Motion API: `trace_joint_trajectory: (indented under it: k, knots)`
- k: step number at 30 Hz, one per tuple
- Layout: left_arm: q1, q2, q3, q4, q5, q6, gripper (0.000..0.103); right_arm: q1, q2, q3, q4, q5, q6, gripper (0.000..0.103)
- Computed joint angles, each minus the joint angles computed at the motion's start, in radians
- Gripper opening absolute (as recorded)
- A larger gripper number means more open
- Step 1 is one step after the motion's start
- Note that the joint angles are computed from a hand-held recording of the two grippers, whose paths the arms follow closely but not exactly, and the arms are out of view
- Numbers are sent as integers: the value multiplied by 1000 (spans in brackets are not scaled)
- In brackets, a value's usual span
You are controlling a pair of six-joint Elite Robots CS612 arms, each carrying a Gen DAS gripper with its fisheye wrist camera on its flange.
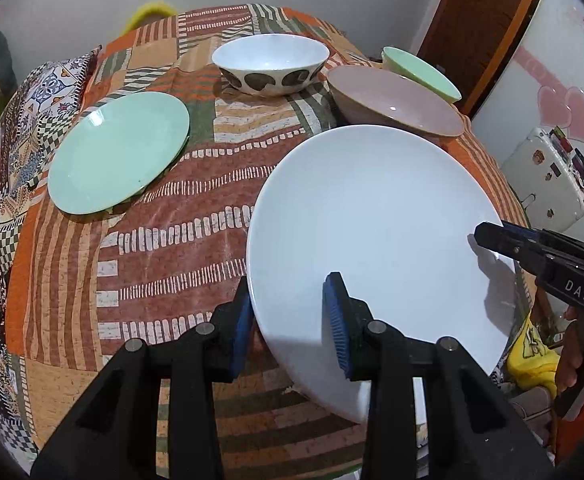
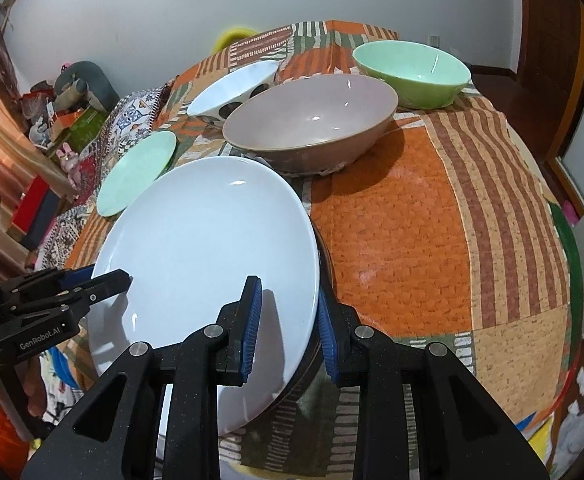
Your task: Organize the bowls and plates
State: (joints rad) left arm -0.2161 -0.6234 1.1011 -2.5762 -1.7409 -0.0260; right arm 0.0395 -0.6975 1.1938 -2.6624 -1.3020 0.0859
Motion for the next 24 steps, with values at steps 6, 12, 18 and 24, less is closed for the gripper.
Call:
trace_joint_trajectory:
  k: [6,12,18,24]
  knots:
    - [5,11,-16,24,-23,-17,37,11,4,-12,11,-56,-31,25]
    - [-25,0,20,-31,102,62,36,18,7,-20,16,-106,-52,28]
    - [-8,6,8,-27,43,21,36,10,8,-18,16,-72,-38,31]
    - [-1,-10,26,-76,56,1,36,10,0,-11,11,-70,-38,33]
